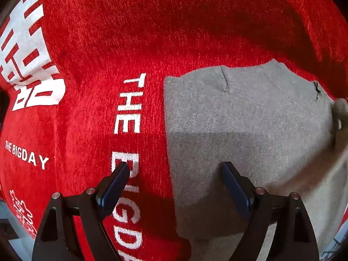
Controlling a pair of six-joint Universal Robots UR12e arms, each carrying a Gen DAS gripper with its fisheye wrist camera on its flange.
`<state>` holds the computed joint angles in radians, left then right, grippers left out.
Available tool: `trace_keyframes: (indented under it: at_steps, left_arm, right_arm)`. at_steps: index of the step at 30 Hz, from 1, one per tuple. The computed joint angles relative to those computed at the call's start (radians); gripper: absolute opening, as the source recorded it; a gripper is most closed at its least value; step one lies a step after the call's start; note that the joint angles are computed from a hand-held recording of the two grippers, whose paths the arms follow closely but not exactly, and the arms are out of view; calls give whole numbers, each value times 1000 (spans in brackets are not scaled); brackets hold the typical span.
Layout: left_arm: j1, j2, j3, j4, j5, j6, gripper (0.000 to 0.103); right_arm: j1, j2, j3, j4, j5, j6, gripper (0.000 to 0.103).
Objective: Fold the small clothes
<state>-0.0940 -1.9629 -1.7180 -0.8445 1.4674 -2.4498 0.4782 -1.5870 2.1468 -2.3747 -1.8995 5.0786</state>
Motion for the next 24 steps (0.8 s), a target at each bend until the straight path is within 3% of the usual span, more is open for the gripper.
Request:
trace_keyframes:
  at_steps: [3,4,8,13,17,20,21,22,24]
  left_arm:
    - [2,-16,35,-12,-24,-13,87]
    - [2,-26,51,-19,-32,-22,87]
    - [-10,-94,151,-92,-26,-72,87]
    - [-26,-156,241,-226,-17,-78,85]
    - [-21,-158,266,-306,-112,-1,16]
    - [-23,-147,246,-255,-110,19,12]
    - [-17,-147,246,-250,-122,8,10]
    - [-12,-150,249,-254,-134,-7,10]
    - [3,-159,259,-273,-161,-42,10]
  right_arm:
    - [30,-21,40,-65,10,124,51]
    - [47,-16,43,-110,-1,141,55]
    - [55,13,28,-226,25,59,56]
    - [-1,79,-63,-204,39,-180,56]
    - [-64,145,-165,-62,67,-292,56]
    - [-107,195,-232,100,122,-358,57]
    - [-120,211,-249,152,161,-383,55]
    - [-122,227,-263,192,166,-399,44]
    - [-107,223,-273,208,111,-404,4]
